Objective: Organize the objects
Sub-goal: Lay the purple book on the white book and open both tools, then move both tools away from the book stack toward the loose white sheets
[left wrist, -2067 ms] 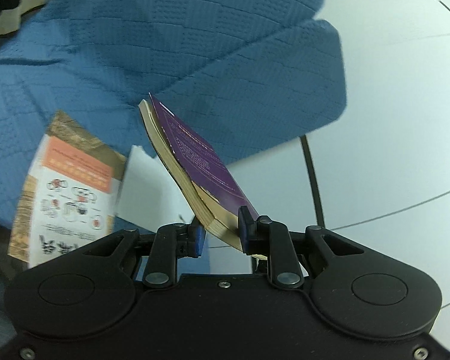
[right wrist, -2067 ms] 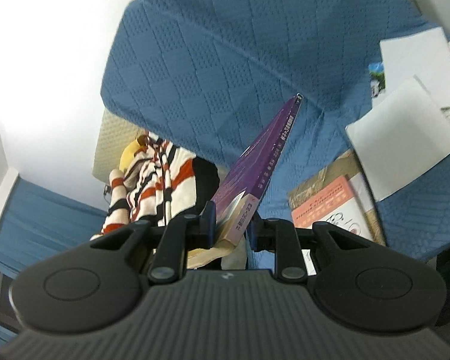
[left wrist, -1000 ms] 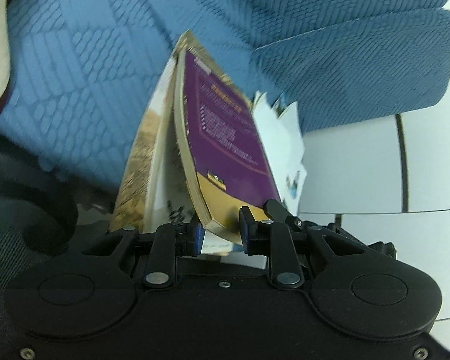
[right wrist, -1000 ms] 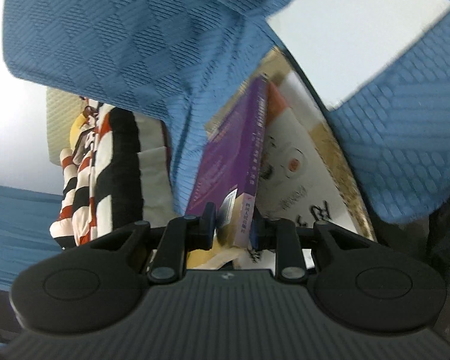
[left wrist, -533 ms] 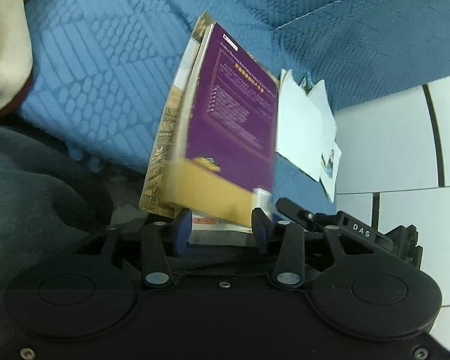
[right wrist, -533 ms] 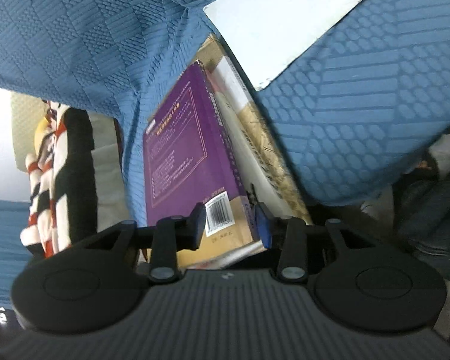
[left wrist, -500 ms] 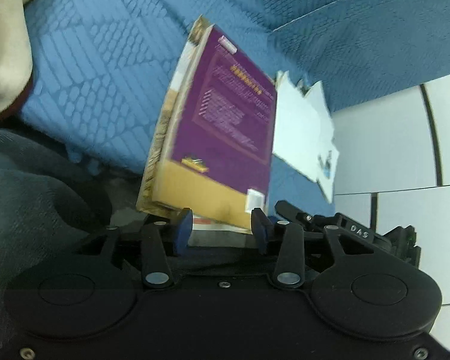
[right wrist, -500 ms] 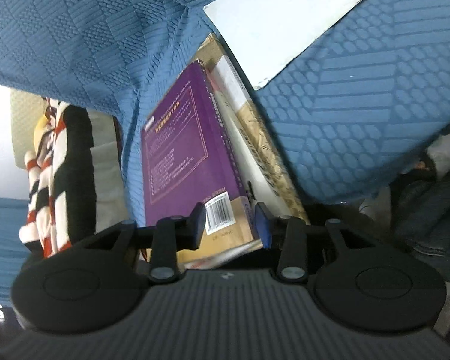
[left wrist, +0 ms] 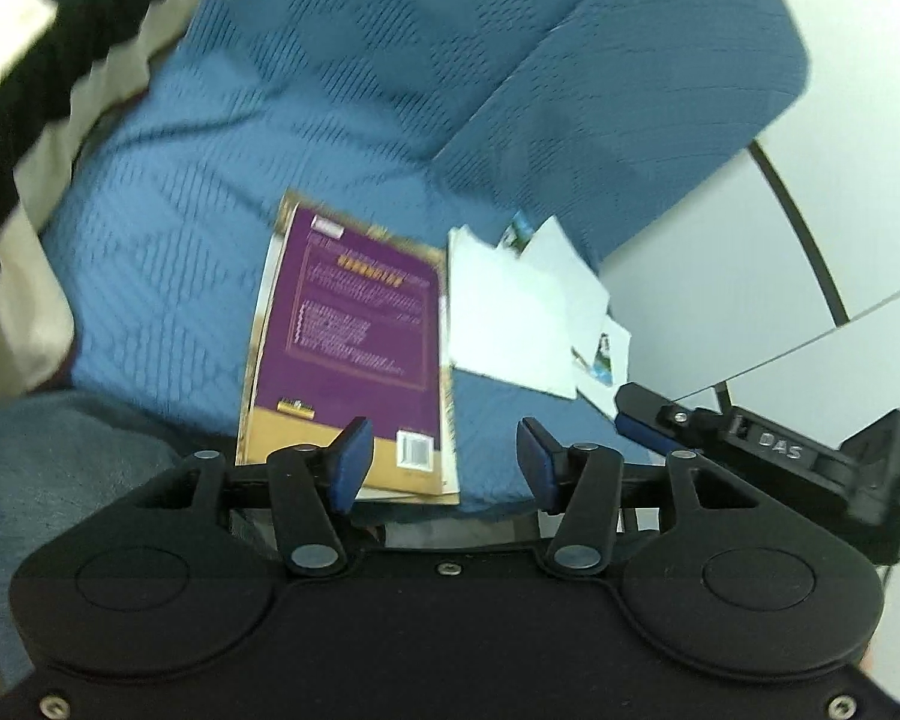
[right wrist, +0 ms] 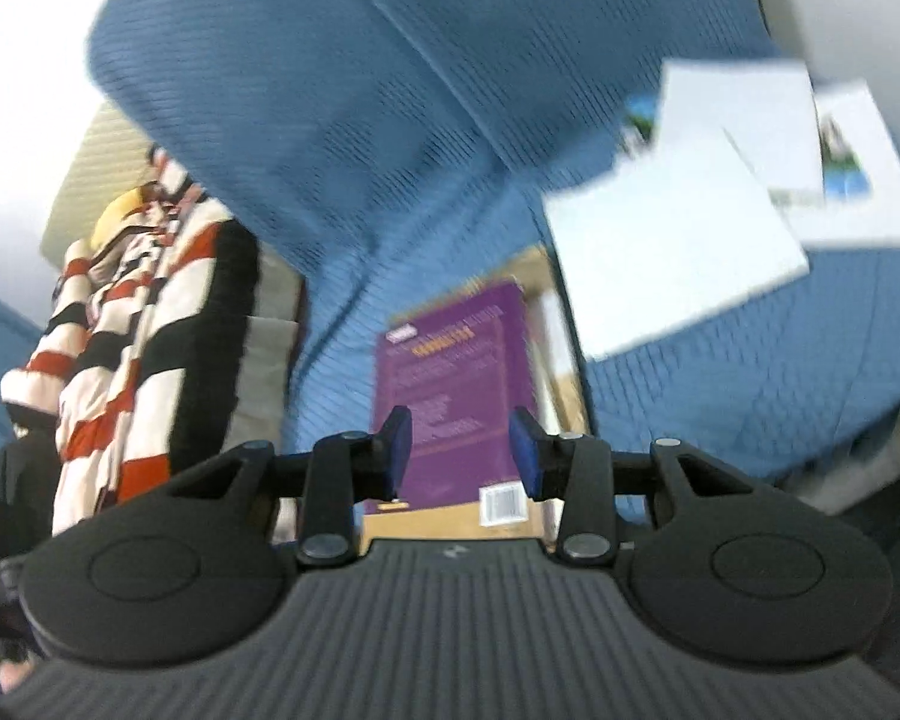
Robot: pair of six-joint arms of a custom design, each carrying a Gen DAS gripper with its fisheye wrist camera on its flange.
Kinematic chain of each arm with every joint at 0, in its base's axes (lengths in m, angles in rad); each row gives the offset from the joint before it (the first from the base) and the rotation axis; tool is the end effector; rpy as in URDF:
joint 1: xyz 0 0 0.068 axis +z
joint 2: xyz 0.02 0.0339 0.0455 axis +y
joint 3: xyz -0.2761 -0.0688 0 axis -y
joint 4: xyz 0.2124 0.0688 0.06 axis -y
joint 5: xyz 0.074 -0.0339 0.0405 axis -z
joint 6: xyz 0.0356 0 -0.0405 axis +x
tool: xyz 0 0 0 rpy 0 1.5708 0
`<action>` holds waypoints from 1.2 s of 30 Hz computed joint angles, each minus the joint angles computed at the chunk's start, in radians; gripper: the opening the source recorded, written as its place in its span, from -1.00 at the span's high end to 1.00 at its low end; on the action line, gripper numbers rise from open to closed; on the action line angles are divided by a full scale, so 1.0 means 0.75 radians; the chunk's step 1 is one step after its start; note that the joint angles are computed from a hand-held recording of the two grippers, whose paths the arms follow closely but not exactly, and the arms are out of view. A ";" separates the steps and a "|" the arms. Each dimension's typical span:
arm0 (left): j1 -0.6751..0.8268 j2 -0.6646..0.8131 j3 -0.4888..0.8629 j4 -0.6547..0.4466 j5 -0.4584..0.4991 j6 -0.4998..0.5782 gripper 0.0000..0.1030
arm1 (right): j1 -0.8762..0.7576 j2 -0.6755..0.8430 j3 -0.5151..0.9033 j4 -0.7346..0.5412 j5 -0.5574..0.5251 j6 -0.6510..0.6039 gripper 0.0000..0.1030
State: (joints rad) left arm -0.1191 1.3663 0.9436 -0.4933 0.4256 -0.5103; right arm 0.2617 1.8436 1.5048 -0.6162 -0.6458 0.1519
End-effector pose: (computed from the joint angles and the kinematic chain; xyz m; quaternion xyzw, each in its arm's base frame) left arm 0.2436 -0.0439 0.2670 -0.1133 0.9211 -0.2875 0.2370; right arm 0.3556 0.1174 0.2818 -0.1456 0.8971 0.3550 0.2192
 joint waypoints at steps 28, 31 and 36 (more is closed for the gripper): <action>-0.709 -0.337 0.193 -0.343 -0.823 -0.228 -0.98 | -0.135 -0.691 -0.437 -0.014 0.024 -0.352 -0.07; -0.762 -0.313 0.196 -0.344 -0.872 -0.226 -0.99 | -0.142 -0.705 -0.481 0.048 0.053 -0.343 -0.73; -0.778 -0.279 0.169 -0.280 -0.886 -0.236 -0.99 | -0.146 -0.658 -0.478 0.048 0.071 -0.390 -0.74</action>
